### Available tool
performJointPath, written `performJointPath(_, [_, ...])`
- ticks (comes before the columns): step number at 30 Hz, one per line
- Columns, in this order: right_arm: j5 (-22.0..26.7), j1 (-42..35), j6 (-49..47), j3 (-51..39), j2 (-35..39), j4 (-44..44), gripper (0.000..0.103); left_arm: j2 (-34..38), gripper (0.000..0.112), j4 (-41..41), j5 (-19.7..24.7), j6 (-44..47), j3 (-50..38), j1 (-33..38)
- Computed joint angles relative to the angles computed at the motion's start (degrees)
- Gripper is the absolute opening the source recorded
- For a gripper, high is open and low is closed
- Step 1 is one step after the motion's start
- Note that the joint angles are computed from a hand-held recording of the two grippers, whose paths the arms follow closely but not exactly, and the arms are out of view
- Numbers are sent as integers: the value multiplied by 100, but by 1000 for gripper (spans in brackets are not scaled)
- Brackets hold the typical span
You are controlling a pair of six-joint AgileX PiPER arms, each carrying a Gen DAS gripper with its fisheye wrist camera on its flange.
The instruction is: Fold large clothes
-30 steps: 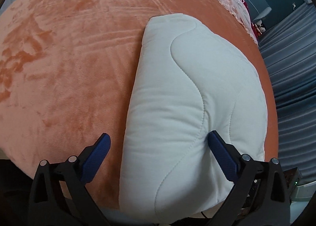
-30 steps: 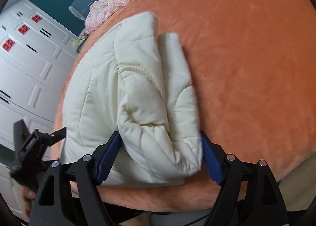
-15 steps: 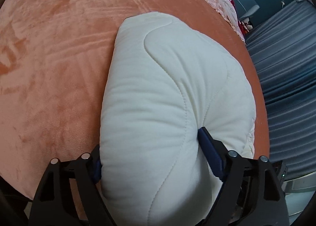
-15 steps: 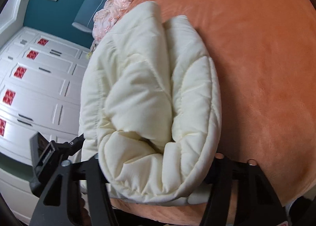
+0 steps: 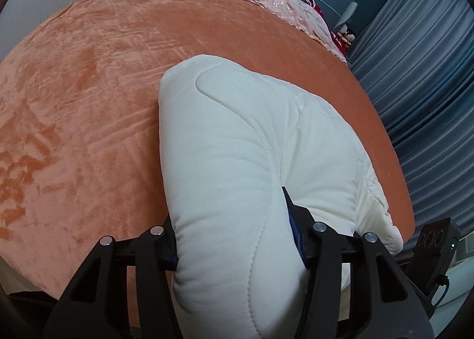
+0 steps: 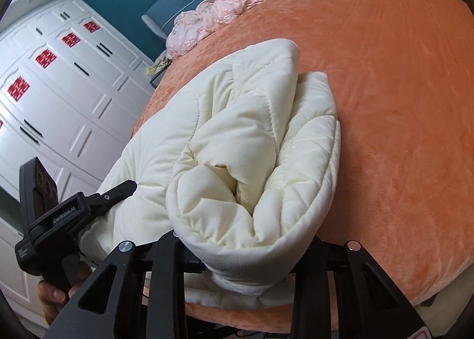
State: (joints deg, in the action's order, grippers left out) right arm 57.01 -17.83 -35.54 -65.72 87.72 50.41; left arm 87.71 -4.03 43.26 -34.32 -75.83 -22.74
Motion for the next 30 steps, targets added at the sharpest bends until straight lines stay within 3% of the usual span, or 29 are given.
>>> performJointPath(10, [-228, 529, 509, -180, -193, -611, 30, -246, 50, -255, -65, 304, 412, 223])
performJointPath(18, [-283, 709, 641, -1430, -168, -662, 30, -51, 49, -476, 183, 959, -960, 485])
performJointPath(23, [-671, 1220, 790, -2781, 711, -689, 30, 547, 50, -472, 58, 1629, -2188, 966])
performJointPath(28, [-1043, 1989, 1838, -4188, 2306, -1591, 44, 1813, 58, -373, 26, 1958, -3171, 1595])
performJointPath(30, [-608, 2179, 2450, -5093, 3245, -2026, 45, 2608, 61, 19, 344, 1793, -3796, 1735])
